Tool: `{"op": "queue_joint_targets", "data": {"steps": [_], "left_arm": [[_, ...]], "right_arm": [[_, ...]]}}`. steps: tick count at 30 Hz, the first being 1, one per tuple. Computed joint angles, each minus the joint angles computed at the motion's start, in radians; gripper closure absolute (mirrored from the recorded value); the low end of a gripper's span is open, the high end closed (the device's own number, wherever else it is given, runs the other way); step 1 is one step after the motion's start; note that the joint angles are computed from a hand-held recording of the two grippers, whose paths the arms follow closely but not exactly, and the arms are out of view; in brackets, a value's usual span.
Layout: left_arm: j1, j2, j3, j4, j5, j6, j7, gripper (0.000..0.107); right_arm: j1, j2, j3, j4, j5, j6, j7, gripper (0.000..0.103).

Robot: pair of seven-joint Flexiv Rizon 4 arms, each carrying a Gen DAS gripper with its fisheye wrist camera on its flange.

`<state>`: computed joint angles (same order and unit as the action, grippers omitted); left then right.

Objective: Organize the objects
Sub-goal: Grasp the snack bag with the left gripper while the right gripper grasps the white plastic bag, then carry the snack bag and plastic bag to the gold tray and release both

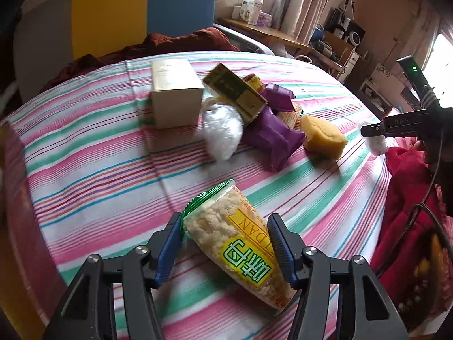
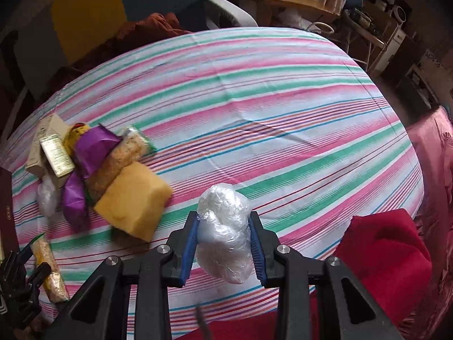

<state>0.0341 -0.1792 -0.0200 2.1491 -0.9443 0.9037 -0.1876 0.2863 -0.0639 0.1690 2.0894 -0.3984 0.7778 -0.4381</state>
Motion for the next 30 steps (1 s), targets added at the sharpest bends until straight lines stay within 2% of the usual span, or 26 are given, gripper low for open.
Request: {"op": "queue_joint_targets", "data": {"steps": [5,12,19,25,27,30], "left_arm": [[0.015,0.013,0.011,0.01,-0.017,-0.008,0.006,0.048],[0.019,0.076,0.033,0.026,-0.124,-0.026,0.066,0.048],[0.078,0.102,0.092,-0.023,-0.239,-0.019,0.094,0.048],[0.16,0.02,0.107,-0.117,-0.272,0.098,0.104,0.048],[0.189,-0.026,0.102,-0.163,-0.262,0.15,0.088,0.048],[0.226,-0.099,0.082,-0.236,-0.232,0.248,0.035,0.045]], "right_arm": [[0.044,-0.032,0.012,-0.046,-0.078,0.035,0.034,0.069],[0.111,-0.091,0.022,-0.128,-0.128,0.139,0.017,0.069],[0.199,-0.227,0.036,-0.286,-0.085,0.281,-0.075,0.069],[0.285,-0.405,0.074,-0.506,0.032,0.311,-0.25,0.069],[0.312,-0.464,0.092,-0.59,0.076,0.294,-0.308,0.064],[0.364,-0.524,0.082,-0.675,0.105,0.262,-0.352,0.046]]}}
